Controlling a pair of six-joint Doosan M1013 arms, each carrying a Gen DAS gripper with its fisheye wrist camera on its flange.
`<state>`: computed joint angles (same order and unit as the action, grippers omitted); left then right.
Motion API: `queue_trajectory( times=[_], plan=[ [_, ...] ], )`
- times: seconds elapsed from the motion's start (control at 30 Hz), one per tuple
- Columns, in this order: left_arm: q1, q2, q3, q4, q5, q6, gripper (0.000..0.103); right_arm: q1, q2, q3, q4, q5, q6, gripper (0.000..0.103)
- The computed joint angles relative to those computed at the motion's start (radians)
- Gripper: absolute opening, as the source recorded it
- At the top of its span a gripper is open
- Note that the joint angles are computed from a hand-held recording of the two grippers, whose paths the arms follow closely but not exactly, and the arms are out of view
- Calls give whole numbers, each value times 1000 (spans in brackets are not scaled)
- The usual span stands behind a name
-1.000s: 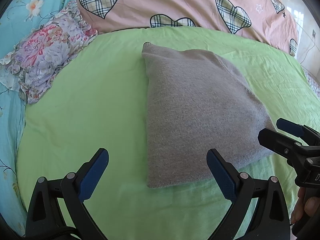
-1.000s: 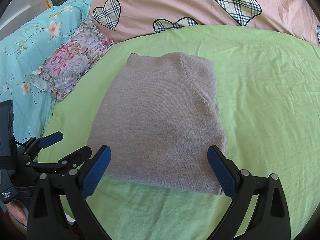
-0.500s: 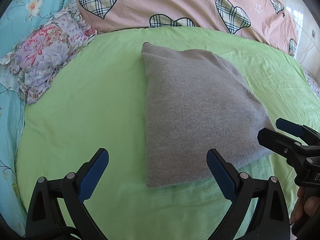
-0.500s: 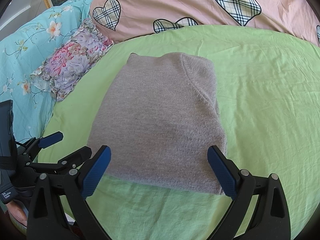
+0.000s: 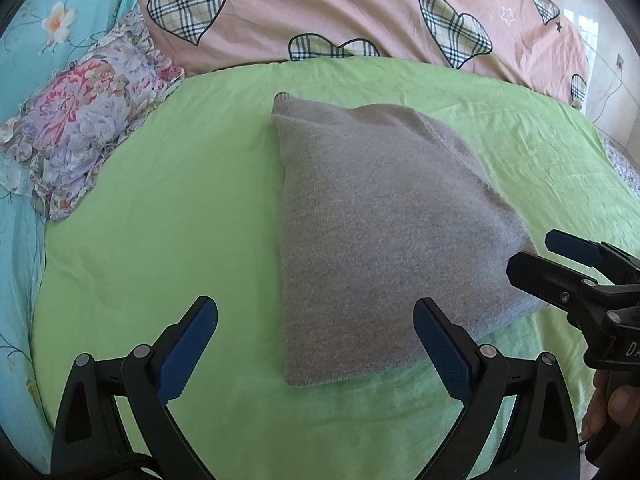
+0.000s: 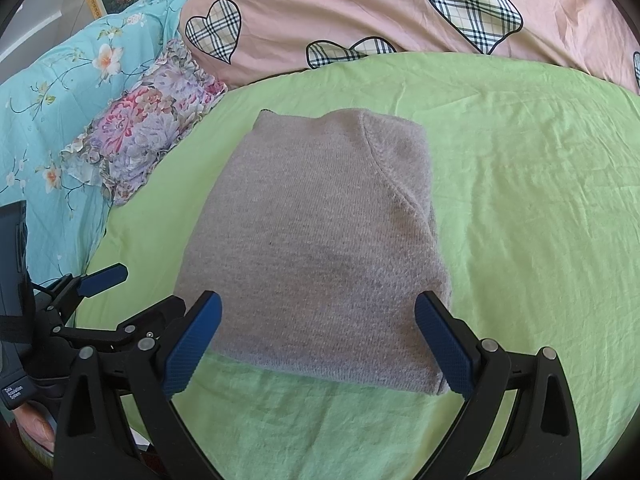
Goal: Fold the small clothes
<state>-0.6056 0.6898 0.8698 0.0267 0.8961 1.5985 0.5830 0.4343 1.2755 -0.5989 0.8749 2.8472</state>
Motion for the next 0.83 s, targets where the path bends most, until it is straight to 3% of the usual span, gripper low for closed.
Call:
queue_trajectory(
  times=[0.83],
  plan=[
    [1, 68, -125, 60, 53, -61, 98, -41, -4, 4, 1, -10, -22, 97]
  ],
)
